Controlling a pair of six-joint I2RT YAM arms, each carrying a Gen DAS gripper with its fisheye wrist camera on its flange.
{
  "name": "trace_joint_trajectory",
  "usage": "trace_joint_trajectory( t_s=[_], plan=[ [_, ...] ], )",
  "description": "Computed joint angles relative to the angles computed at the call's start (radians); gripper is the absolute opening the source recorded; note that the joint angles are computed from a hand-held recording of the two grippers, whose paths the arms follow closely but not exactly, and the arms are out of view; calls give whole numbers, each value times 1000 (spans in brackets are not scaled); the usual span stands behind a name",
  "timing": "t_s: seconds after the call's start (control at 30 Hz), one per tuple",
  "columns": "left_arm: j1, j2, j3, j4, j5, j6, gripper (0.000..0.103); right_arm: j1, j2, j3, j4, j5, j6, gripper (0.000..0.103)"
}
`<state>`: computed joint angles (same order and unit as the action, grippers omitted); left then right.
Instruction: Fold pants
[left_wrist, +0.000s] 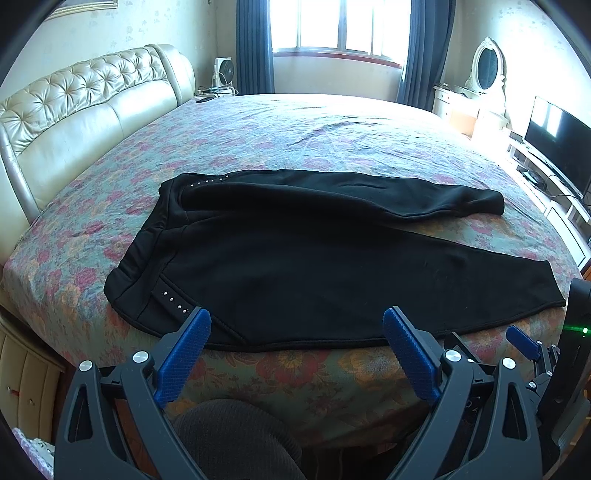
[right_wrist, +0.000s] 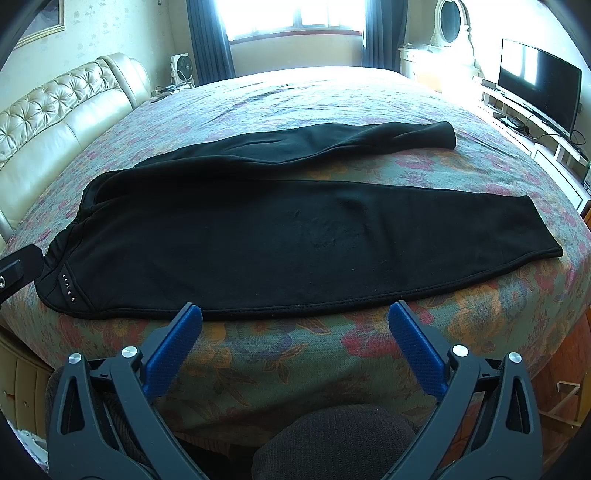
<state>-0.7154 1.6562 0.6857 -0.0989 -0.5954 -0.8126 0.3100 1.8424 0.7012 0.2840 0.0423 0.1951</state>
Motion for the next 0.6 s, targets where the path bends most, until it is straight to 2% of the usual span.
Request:
trace_joint_trajectory(
  t_s=[0.6],
  plan=[
    [3,12,1,2,11,-4,94,-18,17,3,8,-14,-10,101]
  ],
)
